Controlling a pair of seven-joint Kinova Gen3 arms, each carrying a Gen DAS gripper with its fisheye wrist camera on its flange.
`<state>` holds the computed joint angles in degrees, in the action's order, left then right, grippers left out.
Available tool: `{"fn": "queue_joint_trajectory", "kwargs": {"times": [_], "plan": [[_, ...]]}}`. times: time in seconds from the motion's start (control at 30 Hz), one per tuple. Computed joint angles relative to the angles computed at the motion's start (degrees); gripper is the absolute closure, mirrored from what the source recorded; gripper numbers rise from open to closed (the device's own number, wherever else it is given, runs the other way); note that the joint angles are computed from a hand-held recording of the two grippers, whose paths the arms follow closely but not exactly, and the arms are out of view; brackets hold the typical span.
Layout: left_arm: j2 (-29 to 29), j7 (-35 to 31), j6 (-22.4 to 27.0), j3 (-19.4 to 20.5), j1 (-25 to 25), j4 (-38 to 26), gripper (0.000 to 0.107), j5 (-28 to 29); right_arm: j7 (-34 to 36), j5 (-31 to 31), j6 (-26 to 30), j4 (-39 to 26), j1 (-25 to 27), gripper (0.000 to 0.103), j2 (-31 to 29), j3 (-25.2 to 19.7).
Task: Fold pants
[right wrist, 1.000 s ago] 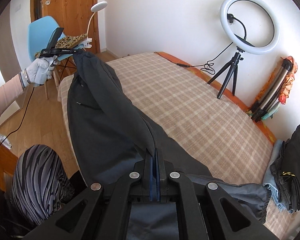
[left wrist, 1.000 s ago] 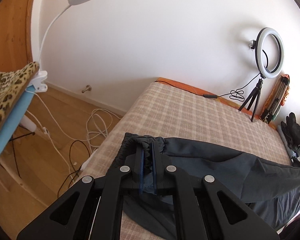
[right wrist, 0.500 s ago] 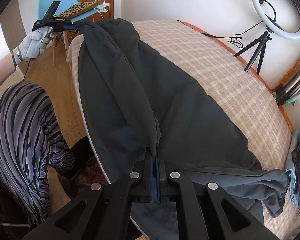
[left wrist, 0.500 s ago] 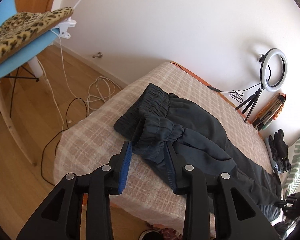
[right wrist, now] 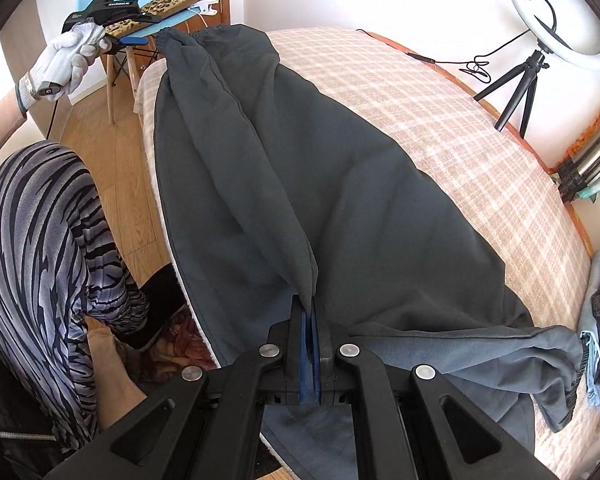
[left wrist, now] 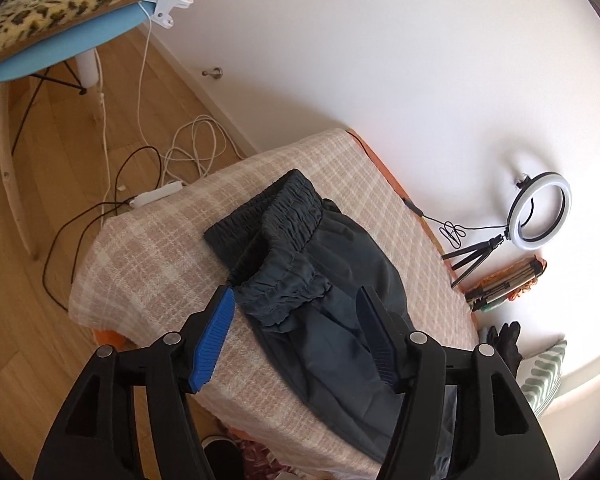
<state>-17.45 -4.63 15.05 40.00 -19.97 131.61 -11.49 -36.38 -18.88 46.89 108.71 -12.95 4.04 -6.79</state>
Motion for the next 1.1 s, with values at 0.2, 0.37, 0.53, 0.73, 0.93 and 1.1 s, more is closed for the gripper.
{"fn": "queue_joint_trajectory", "kwargs": {"times": [0.2,0.37,0.53,0.73,0.93,1.1], "plan": [[8.30,7.57,13.24,6.68,-3.32,-9.77,0.041,-6.43,3.35,-3.18,-0.80,0.30,0.91,0.103,-0.87,0.37],[10.65,17.06,11.65,4.58,-1.79,-7.57,0.040,-8.65,6.12,-5.40,-1.57,1.08,1.85,0.103,-1.54,1.00],[11.50,24.62,10.85,5.41,-0.38,-5.62,0.046,-13.81,7.24,-5.54,-1.95,1.81,1.52,0.103,-1.92,0.89],[12.64,36.17,9.07,7.09,1.46,-2.18,0.076,-22.52,8.00,-6.43,-1.94,1.68,1.43,0.103,-1.65,1.03],[13.98,42.56,13.31,6.93,5.13,-3.81,0.095,-30.17,6.32,-4.67,-1.92,1.26,1.10,0.103,-1.95,0.99],[13.38,38.18,16.81,3.45,9.03,-7.98,0.098,-31.01,3.47,-3.22,-4.36,0.95,0.69,0.103,-3.14,1.18]]}}
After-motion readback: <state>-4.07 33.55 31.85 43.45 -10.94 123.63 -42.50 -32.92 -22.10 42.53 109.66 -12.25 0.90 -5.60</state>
